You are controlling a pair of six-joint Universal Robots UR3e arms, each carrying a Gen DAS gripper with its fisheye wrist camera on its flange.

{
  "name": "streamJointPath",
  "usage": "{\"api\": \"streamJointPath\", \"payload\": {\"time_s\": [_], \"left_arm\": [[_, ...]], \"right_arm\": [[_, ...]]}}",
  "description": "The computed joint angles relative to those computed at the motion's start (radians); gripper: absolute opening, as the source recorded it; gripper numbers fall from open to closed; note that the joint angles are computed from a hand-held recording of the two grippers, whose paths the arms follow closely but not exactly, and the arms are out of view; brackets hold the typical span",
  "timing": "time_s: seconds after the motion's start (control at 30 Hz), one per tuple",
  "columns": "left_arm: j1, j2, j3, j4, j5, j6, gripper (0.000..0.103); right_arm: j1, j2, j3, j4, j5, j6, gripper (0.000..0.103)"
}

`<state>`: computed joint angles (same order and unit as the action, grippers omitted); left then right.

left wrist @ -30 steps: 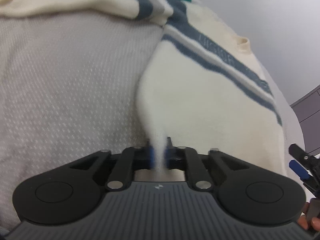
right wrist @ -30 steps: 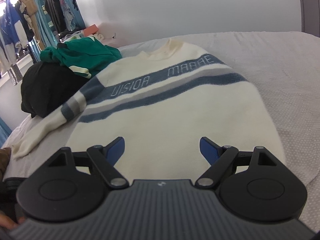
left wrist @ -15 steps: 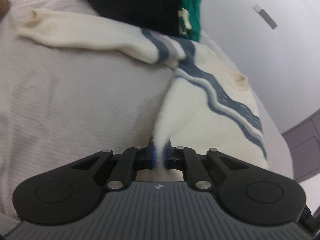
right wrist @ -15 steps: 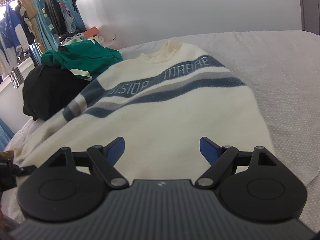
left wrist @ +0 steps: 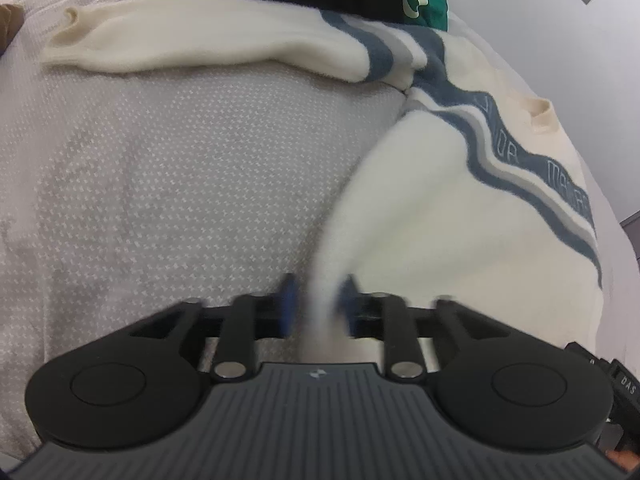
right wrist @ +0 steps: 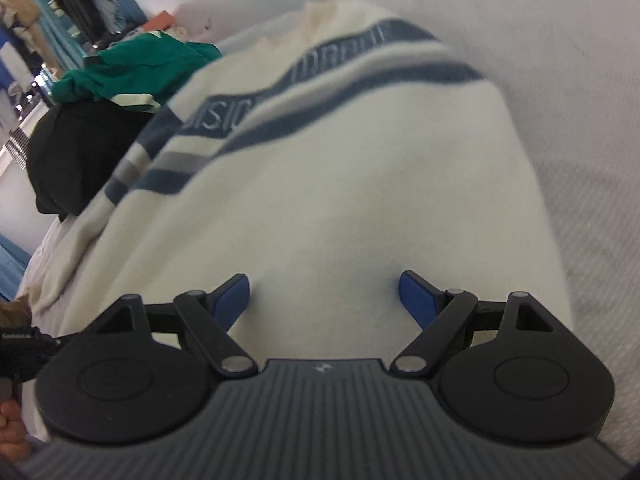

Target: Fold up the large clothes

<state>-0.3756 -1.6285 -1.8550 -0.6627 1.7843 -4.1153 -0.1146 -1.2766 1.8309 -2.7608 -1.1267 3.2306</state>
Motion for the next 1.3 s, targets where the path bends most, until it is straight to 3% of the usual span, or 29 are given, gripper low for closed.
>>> {"api": "streamJointPath", "payload": {"time_s": [0.07, 0.13, 0.23, 0.33, 0.43, 0.53, 0.67, 0.93, 1.1, 1.2, 1.3], "left_arm": [[-0.026, -0.009, 0.044, -0.043, 0.036, 0.001, 0.058], [-0.055, -0.015, 0.078, -0.050, 0.068, 0.015, 0.063], [-0.098, -0.045, 0.162, -0.054, 0.112, 0.038, 0.064], [-0.121, -0.131, 0.292, -0.035, 0.120, 0.081, 0.064], [-0.139, -0.279, 0.483, -0.039, 0.132, 0.114, 0.065], [-0.126, -0.392, 0.592, 0.025, 0.073, 0.135, 0.065], [-0.130, -0.545, 0.754, 0.016, 0.098, 0.202, 0.065], [-0.093, -0.617, 0.709, 0.139, 0.090, 0.303, 0.065], [-0.090, -0.668, 0.732, 0.166, 0.115, 0.375, 0.065], [-0.074, -0.681, 0.715, 0.195, 0.081, 0.406, 0.065], [-0.064, -0.682, 0.677, 0.241, 0.075, 0.424, 0.065]], "right_arm": [[0.002, -0.005, -0.001, -0.008, 0.002, 0.014, 0.085], [-0.017, -0.022, 0.010, -0.022, 0.030, 0.033, 0.084], [-0.069, -0.056, 0.038, -0.058, 0.090, 0.067, 0.084], [-0.091, -0.050, 0.012, -0.109, 0.082, 0.090, 0.084], [-0.095, 0.017, -0.089, -0.129, 0.053, 0.107, 0.084], [-0.083, 0.121, -0.234, -0.140, 0.002, 0.096, 0.084], [-0.087, 0.262, -0.415, -0.126, 0.005, 0.108, 0.084], [-0.042, 0.604, -0.858, -0.066, -0.132, 0.030, 0.083], [-0.059, 0.747, -1.079, 0.042, -0.176, 0.098, 0.084], [-0.070, 0.814, -1.192, 0.115, -0.196, 0.088, 0.084], [-0.091, 0.851, -1.225, 0.120, -0.163, 0.100, 0.089]]}}
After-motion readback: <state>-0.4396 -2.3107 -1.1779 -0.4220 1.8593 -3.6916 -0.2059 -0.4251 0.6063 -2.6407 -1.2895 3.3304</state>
